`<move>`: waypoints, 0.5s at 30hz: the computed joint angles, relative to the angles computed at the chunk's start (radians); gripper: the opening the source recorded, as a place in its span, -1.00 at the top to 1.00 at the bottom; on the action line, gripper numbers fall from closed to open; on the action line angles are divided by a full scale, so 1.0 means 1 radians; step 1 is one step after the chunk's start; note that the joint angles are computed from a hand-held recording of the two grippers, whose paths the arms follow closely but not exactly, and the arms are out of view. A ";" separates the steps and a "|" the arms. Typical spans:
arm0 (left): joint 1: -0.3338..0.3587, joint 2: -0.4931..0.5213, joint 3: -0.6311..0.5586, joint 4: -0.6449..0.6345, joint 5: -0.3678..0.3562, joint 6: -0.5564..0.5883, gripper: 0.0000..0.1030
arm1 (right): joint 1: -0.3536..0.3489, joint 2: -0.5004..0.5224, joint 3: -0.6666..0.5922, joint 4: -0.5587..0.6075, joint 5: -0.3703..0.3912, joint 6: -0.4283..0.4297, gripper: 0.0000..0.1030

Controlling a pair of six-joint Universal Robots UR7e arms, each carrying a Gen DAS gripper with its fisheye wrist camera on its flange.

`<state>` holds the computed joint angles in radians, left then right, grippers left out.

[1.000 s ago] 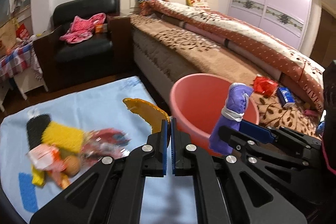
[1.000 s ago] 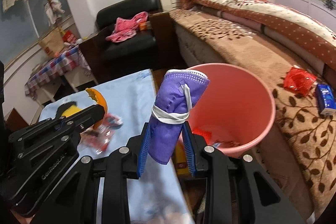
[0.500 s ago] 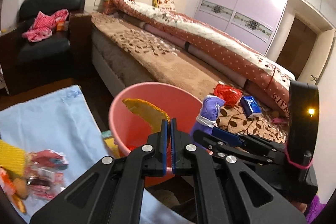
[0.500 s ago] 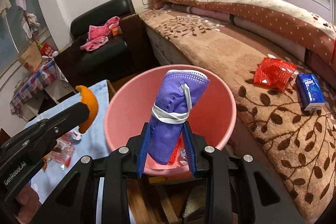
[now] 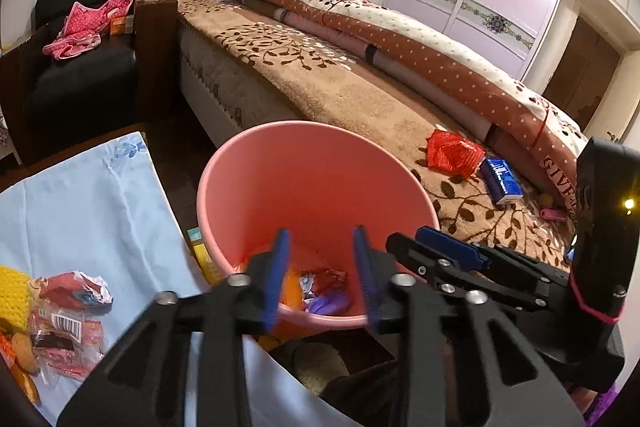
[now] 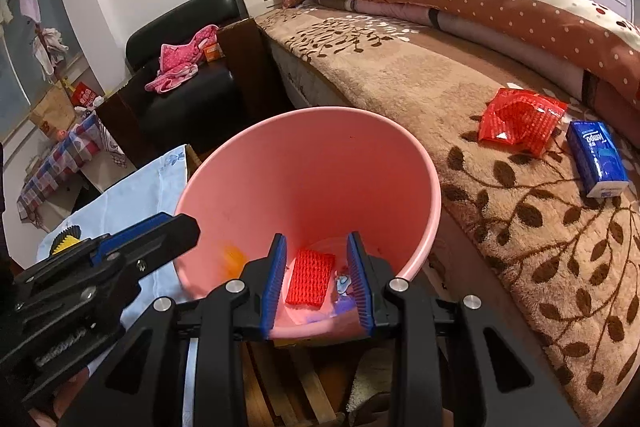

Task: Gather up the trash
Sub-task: 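Carry the purple mask into the pink bucket and open the right gripper, then move both grippers back over the table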

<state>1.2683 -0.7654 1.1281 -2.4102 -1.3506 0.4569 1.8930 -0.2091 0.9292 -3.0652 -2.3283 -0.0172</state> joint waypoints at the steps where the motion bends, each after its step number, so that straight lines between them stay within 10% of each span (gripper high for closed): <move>1: -0.001 -0.003 0.002 -0.002 -0.004 0.000 0.30 | 0.001 -0.001 0.003 -0.002 -0.001 0.002 0.37; 15: -0.024 -0.110 0.150 -0.167 0.091 0.044 0.30 | 0.044 -0.016 0.076 -0.104 0.022 -0.011 0.11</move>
<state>1.2444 -0.8756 1.2777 -2.5772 -1.2595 0.5010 1.9367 -0.2252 1.0050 -3.1694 -2.3059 -0.0286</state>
